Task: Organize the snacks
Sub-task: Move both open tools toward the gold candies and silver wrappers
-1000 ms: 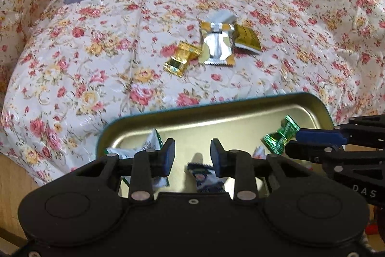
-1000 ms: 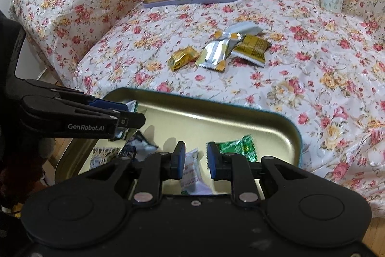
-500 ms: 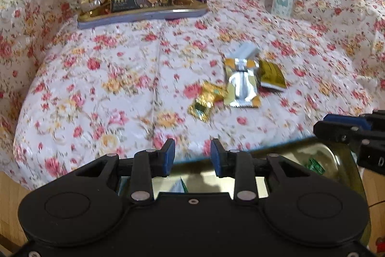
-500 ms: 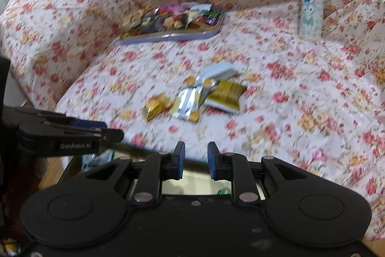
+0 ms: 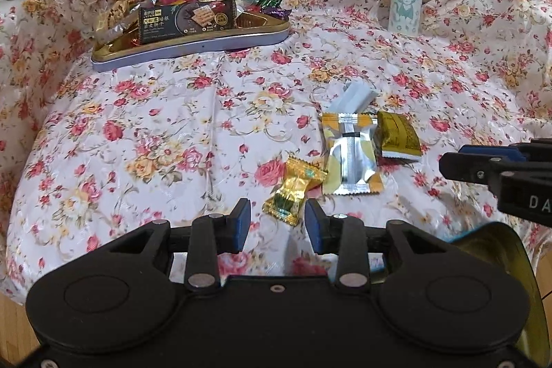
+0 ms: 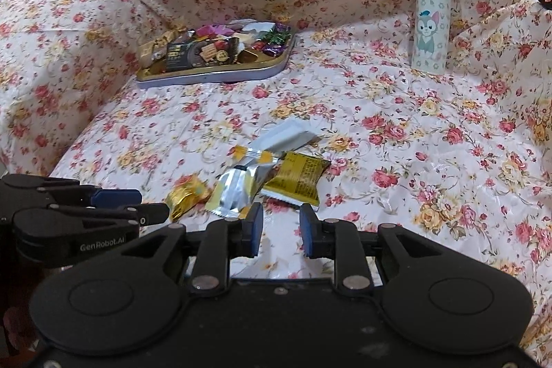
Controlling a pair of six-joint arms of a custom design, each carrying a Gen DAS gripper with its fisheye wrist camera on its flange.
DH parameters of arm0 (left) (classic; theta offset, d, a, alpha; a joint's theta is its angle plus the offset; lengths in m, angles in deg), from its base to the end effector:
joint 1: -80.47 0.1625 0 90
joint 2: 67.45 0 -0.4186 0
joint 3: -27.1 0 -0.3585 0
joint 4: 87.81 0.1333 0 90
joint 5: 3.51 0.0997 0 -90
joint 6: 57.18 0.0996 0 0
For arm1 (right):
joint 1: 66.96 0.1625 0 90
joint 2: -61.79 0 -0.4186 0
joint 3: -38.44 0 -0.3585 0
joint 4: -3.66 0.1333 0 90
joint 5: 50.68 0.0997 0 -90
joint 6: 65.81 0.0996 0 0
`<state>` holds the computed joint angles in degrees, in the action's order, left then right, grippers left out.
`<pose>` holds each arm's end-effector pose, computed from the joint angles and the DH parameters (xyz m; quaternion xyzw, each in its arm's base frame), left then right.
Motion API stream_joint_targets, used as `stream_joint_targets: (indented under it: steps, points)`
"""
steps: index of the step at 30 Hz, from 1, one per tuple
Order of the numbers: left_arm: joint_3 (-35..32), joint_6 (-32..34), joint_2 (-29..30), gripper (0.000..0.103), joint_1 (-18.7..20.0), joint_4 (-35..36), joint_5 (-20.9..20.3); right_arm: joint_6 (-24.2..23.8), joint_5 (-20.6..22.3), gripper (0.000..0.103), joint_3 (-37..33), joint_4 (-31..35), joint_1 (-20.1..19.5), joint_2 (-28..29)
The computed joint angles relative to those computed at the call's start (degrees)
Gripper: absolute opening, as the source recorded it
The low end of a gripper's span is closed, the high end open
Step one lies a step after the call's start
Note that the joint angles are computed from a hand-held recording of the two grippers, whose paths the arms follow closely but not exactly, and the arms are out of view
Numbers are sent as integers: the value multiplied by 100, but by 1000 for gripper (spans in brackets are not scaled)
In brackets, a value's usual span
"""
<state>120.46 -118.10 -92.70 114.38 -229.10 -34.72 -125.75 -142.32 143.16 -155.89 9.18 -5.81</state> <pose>-0.3701 -0.5120 -0.0698 0.0354 0.8641 -0.3475 0.3623 -0.0130 -0.5972 0.3026 0.3721 -0.8851 0.2150 0.1786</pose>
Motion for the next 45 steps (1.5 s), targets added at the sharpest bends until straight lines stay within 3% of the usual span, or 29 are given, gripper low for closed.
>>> stream_joint_targets:
  steps: [17,32,45]
  points:
    - [-355,168,222,45,253,30,-52,149,-434,26,-329,-347,128,553]
    - [-456,425,277,49,398,23,255,284,-591,26,-588,-321,175,846]
    - [-223,769,153,50,560,-788,95,498,-732,27,-884,-228,274,1132]
